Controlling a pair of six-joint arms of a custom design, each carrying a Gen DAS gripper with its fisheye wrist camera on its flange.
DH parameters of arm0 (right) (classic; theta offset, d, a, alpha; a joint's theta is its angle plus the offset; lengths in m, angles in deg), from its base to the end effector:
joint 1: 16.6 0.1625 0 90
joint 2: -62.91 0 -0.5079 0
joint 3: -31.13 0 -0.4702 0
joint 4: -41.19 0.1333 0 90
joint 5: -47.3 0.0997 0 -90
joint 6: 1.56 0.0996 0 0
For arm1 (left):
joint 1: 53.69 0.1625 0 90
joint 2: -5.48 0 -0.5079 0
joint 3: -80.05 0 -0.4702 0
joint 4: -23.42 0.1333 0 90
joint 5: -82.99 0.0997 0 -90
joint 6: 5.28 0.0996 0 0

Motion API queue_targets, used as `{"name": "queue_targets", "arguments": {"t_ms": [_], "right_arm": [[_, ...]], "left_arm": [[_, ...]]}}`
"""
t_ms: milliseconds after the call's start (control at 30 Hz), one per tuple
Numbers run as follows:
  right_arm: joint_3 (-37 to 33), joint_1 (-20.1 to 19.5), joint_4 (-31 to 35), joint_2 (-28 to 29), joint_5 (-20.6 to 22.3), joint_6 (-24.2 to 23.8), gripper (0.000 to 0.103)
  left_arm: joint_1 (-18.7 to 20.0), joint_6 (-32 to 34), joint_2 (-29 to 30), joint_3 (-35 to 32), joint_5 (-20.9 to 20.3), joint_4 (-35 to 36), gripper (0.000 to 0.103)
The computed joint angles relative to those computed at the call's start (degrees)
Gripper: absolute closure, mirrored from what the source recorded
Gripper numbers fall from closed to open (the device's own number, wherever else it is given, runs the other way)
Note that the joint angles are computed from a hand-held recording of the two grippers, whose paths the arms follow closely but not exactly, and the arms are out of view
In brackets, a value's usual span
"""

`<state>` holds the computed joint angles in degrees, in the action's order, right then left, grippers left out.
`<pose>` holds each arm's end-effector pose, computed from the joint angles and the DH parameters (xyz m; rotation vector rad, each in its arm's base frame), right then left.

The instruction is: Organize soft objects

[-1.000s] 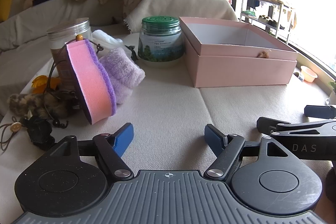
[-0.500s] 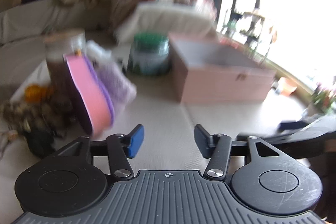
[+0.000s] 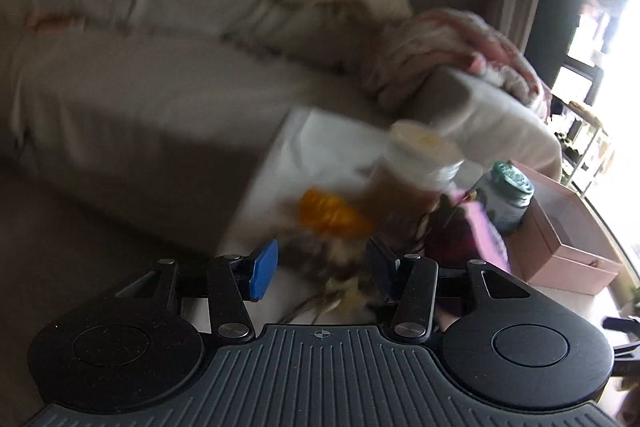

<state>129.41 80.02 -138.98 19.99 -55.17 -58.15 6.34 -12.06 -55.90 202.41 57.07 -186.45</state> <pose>0.2006 -0.7585 0.0986 1.2987 -2.2820 0.6245 -0.0868 -0.5966 0.2600 -0.2833 2.0514 -1.4313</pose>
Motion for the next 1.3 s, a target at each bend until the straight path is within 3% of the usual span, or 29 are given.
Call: {"name": "queue_targets", "arguments": {"t_ms": [100, 167, 200, 300, 533, 700, 800, 900, 1000, 1133, 1200, 1300], "right_arm": [[1.3, 0.6, 0.3, -0.5, 6.7, -5.7, 0.008], [1.9, 0.9, 1.7, -0.8, 10.2, -8.9, 0.008], [2.3, 1.1, 2.0, -0.9, 11.5, -10.5, 0.008], [3.0, 1.7, 3.4, -1.1, 13.1, -12.7, 0.008], [2.1, 1.4, 3.5, -1.3, 12.1, -8.7, 0.008], [0.5, 1.8, -0.7, -0.2, 11.4, -5.0, 0.008], [0.4, 2.5, -6.9, 0.9, 13.2, -5.8, 0.008], [-0.2, 3.4, -9.1, 1.2, 15.3, -4.0, 0.008], [-3.0, 5.3, -7.2, 1.4, 16.9, 1.4, 0.008], [-9.1, 8.5, -0.8, 1.5, 19.1, 15.5, 0.008], [-10.7, 9.3, 5.2, 1.6, 21.3, 15.3, 0.008], [-9.3, 9.1, 13.5, 1.6, 24.8, 7.7, 0.009]], "left_arm": [[1.4, -7.5, -2.9, 2.3, -8.5, 5.6, 0.049], [1.6, -5.9, -2.8, 2.7, -12.9, 5.8, 0.049], [1.2, -2.9, -1.7, 2.5, -12.6, 4.4, 0.049], [0.3, 6.4, 3.8, -1.2, -5.9, -0.8, 0.049], [1.5, 6.8, 4.8, -1.8, -7.6, 5.4, 0.046], [2.1, 4.5, 5.1, -1.9, -8.3, 9.5, 0.048], [1.8, 7.0, 6.0, -1.9, -8.3, 6.5, 0.049], [1.7, 11.5, 7.2, -1.9, -8.9, 0.1, 0.054], [1.2, 12.3, 6.9, -1.2, -8.2, -2.4, 0.055], [0.3, 14.0, 4.8, 1.0, -8.9, -7.6, 0.056], [-0.4, 15.8, 3.5, 2.2, -8.4, -11.6, 0.056], [-1.3, 18.0, 1.3, 3.8, -6.1, -17.7, 0.056]]}}
